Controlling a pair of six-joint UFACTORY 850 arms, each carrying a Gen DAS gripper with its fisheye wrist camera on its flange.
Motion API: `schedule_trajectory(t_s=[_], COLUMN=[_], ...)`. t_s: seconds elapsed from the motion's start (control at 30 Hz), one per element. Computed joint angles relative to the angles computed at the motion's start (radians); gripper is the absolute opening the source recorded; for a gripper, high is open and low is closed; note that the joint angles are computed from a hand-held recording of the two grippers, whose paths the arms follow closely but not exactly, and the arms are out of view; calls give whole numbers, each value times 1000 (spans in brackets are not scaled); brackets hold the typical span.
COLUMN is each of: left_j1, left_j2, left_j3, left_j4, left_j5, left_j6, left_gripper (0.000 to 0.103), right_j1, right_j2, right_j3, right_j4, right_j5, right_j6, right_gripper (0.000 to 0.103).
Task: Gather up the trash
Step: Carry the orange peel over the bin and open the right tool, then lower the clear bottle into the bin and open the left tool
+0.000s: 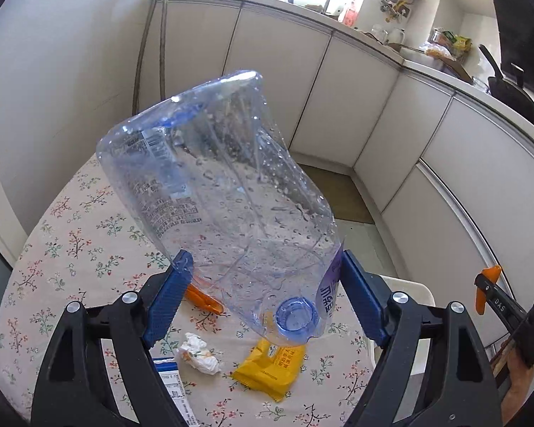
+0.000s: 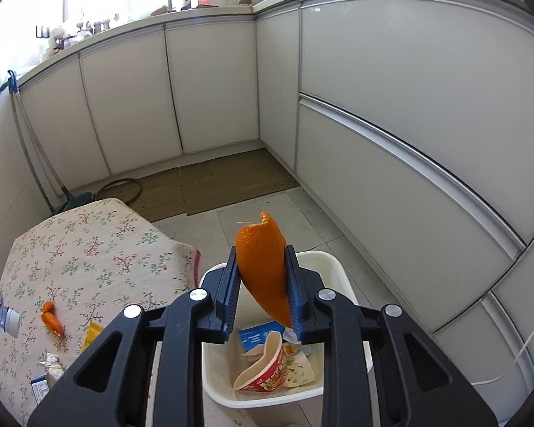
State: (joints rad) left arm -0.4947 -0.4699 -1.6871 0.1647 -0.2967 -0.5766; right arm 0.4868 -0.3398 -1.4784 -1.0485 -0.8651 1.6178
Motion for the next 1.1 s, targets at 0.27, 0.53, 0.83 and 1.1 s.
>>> schedule_trajectory(t_s=[0.27, 0.53, 0.83, 1.1], left_j1=[-67, -119, -162, -209], left_j2=[-36, -97, -205, -333], left_j3=[-36, -133, -304, -514], left_j4=[67, -48, -165, -158], left_j5=[1, -36, -147, -251], left_j6=[-3, 126, 224, 253], left_gripper=[79, 79, 79, 79], right_j1=[-50, -73, -109, -133], right_j2=[46, 116, 204, 274], right_j3=[83, 161, 253, 329], right_j4=[11, 3, 19, 31], right_j5=[-28, -89, -92, -84], right_j6=[70, 150, 226, 242], right_gripper=[49, 77, 83, 83])
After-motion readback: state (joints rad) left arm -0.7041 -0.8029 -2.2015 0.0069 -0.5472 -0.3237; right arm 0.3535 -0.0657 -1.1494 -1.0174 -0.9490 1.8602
